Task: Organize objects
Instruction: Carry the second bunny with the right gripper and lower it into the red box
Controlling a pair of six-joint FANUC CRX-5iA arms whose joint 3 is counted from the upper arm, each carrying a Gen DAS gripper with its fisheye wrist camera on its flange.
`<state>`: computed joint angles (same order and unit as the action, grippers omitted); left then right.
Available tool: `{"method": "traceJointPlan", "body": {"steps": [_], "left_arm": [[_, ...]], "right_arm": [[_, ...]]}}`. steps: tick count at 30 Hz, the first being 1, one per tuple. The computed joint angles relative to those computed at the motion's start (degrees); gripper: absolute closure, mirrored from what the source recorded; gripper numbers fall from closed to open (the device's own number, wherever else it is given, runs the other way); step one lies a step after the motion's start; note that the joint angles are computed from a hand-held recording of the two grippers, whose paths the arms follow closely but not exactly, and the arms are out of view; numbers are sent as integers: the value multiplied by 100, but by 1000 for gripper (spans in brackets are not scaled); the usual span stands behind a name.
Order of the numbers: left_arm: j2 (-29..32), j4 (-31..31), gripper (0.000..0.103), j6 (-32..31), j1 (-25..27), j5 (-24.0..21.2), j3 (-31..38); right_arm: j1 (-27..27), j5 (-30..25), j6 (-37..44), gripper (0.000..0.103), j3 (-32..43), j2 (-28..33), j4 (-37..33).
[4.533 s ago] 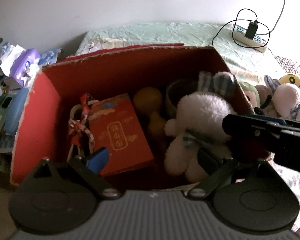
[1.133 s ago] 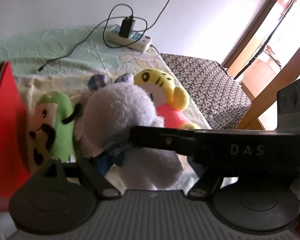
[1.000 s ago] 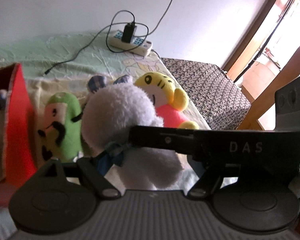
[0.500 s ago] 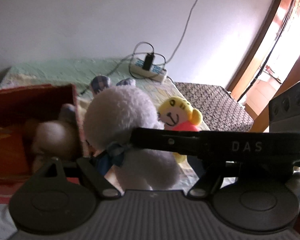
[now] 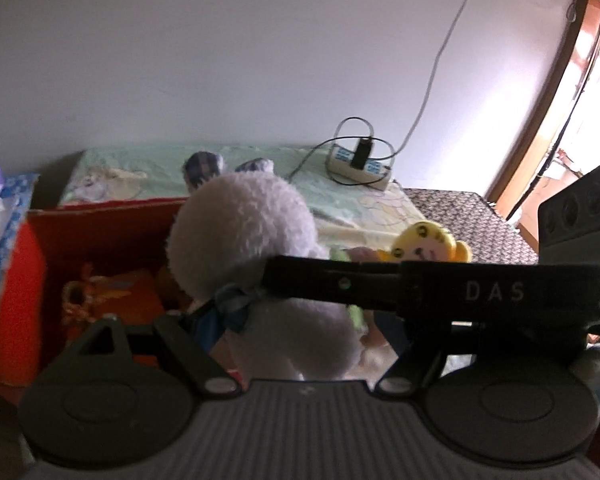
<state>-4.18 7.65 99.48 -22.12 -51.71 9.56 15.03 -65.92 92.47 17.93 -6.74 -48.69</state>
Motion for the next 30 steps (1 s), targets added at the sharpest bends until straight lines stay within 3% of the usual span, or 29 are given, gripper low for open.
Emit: {"method": "traceJointPlan", "body": {"steps": [11, 21, 24, 25, 30], "left_arm": [[30, 1052, 27, -1333, 894, -38, -505], [370, 1383, 30, -1760, 1116, -202, -574], [429, 1498, 30, -1859, 1173, -219, -601], [445, 1511, 30, -1863, 1175, -223, -595], [576, 1679, 30, -1974, 1204, -291, -570]], "right_arm": [[1168, 975, -1082, 65, -239, 165, 1321], [1650, 996, -1992, 66, -191, 470, 2379], [1838, 912, -2251, 72, -200, 535, 2946], [1848, 863, -2300, 77, -192, 559, 3012], [1748, 724, -2388, 77, -122, 640, 2919]]}}
